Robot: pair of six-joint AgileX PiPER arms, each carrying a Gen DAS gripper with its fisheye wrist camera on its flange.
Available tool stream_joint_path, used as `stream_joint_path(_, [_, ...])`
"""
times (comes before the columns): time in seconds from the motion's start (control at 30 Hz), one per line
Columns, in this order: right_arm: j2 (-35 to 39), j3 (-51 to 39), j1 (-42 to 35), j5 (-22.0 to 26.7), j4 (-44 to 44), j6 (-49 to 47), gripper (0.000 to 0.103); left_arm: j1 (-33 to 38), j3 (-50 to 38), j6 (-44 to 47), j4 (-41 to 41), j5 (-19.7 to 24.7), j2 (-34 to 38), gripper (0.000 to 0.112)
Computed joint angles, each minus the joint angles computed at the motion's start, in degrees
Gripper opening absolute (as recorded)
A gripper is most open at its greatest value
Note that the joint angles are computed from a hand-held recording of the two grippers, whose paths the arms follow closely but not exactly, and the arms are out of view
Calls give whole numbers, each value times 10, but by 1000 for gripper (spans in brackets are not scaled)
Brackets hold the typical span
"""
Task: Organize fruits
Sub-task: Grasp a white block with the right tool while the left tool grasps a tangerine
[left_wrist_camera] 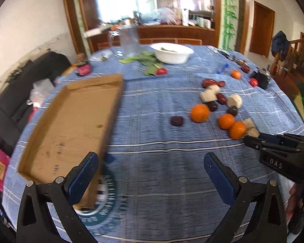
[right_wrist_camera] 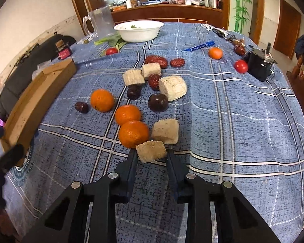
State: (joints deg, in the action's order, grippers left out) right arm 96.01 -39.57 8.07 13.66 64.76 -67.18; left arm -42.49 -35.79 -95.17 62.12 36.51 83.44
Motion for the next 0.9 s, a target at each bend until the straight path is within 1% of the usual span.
stream_joint_path(0.07, [-22, 12, -15, 9, 5, -15, 30, 5, -21, 17, -13, -23, 21, 103])
stream_joint_path(0.2, [-67, 38, -41, 9, -10, -27, 30, 25, -84, 105, -92, -93, 84, 103])
stream_joint_path(0.33, [-92, 62, -68, 0, -10, -60, 30, 31, -145, 153, -156, -134, 151, 103])
stream_joint_path(0.47, [-95, 73, -115, 23, 15, -112, 30, 22, -195, 154, -157, -121, 203, 103])
stream_joint_path(0.6, [-88, 75, -159, 59, 34, -152, 31, 30, -229, 192, -203, -124, 237, 101])
stream_joint_path(0.63, [-87, 75, -167, 67, 39, -163, 31, 33, -237, 199, -216, -126, 248, 96])
stream_joint_path(0.67, [-87, 77, -173, 72, 44, -172, 31, 38, -241, 213, -233, -133, 253, 88])
stream_joint_path(0.7, [-86, 76, -176, 76, 47, -178, 31, 41, -246, 217, -239, -138, 262, 82])
stream_joint_path(0.73, [-85, 77, -180, 80, 48, -182, 31, 38, -254, 200, -223, -127, 268, 78])
stream_joint_path(0.77, [-84, 77, -184, 85, 49, -188, 31, 40, -254, 195, -218, -135, 269, 70])
stream_joint_path(0.8, [-84, 78, -188, 89, 50, -192, 31, 39, -255, 191, -215, -136, 268, 65])
stream_joint_path(0.83, [-83, 79, -191, 92, 54, -198, 31, 42, -252, 201, -225, -145, 263, 51])
stream_joint_path(0.87, [-82, 79, -193, 96, 56, -202, 31, 51, -242, 233, -259, -177, 255, 37])
stream_joint_path(0.9, [-81, 79, -197, 100, 59, -208, 31, 54, -241, 257, -284, -187, 254, 31])
